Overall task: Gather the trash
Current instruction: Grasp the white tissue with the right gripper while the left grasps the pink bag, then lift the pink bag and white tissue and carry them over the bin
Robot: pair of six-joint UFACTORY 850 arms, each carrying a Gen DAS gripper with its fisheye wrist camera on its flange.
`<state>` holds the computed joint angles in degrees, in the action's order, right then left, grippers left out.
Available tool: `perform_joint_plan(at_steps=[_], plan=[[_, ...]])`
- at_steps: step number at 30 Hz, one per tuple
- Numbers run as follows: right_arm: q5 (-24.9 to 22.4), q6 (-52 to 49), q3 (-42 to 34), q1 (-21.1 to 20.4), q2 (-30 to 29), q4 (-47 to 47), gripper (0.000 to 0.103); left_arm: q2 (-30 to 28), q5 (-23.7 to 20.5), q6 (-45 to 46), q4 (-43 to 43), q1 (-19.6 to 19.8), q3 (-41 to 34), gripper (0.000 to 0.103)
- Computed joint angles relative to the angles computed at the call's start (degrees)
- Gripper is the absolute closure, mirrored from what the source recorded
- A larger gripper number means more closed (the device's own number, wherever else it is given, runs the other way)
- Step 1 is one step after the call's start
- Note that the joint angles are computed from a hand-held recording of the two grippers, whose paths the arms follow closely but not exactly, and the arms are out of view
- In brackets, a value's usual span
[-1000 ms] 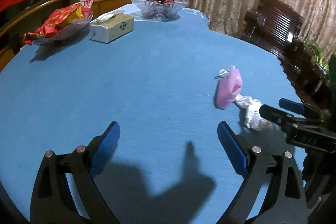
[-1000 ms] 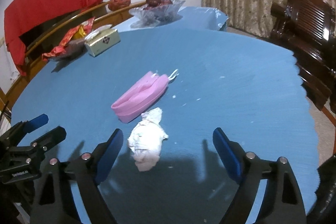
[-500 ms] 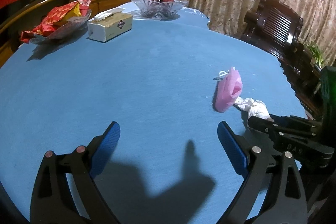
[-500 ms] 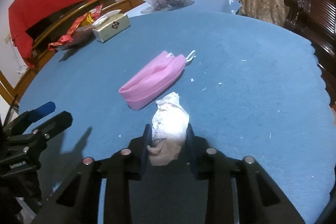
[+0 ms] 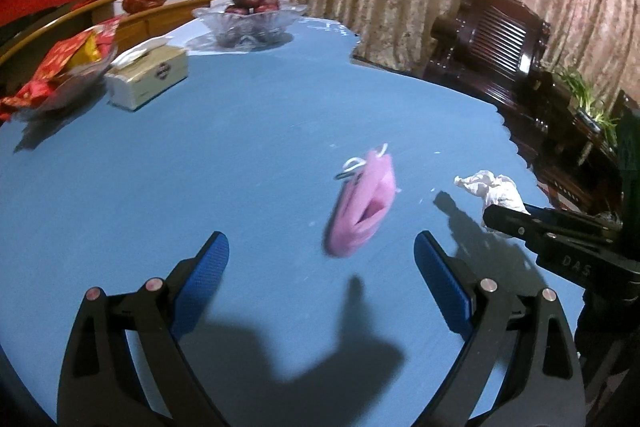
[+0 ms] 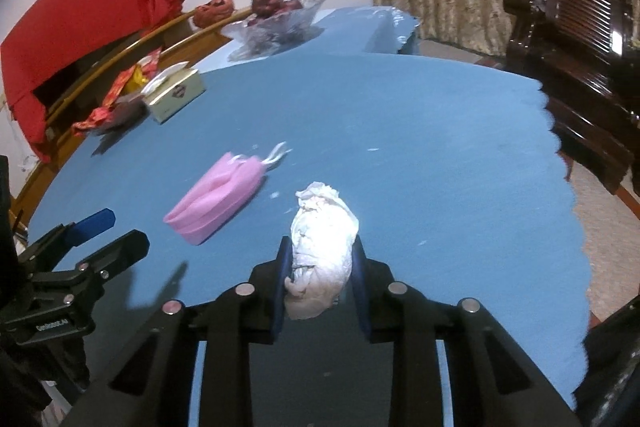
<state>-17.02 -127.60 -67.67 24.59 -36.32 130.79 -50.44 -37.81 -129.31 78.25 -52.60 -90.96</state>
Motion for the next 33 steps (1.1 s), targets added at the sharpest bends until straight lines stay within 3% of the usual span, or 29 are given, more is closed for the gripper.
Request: perform_joint_plan(at_steps=[4,10,13,16,20,33], plan=[[0.17,0.49,-0.83,-0.89,-0.69,-0.38,0.075,-2.79,1.06,3.56,-1.56,0.87,-4.17,0.014],[-0.21,1.06,-1.06,-1.51,-1.08,-1.27,0.075,-6.56,3.05,9.65,-6.3,2.5,-9.58,0.026],[-0.46,1.4,-0.86,-1.69,-1.04,-1.42,0.075,-7.26,5.38,11.6,-8.35,3.4,-10.66,0.043],[-0.7,1.68,-0.58,-1.7,-0.78,-1.65,0.075,-7.8,7.26,14.72,-11.27,4.06,-11.69,0.069],[-1.15,0.04,0.4,-1.83,0.17,-0.29,0.075,-7.85,7.19,16.76,-12.85,3.84,-12.16,0.088],[-3.44,-2.64,5.73,-2.49,6.57,2.53,0.075,-3.09,0.57,10.71,-8.64,-0.88,-9.65,0.09]])
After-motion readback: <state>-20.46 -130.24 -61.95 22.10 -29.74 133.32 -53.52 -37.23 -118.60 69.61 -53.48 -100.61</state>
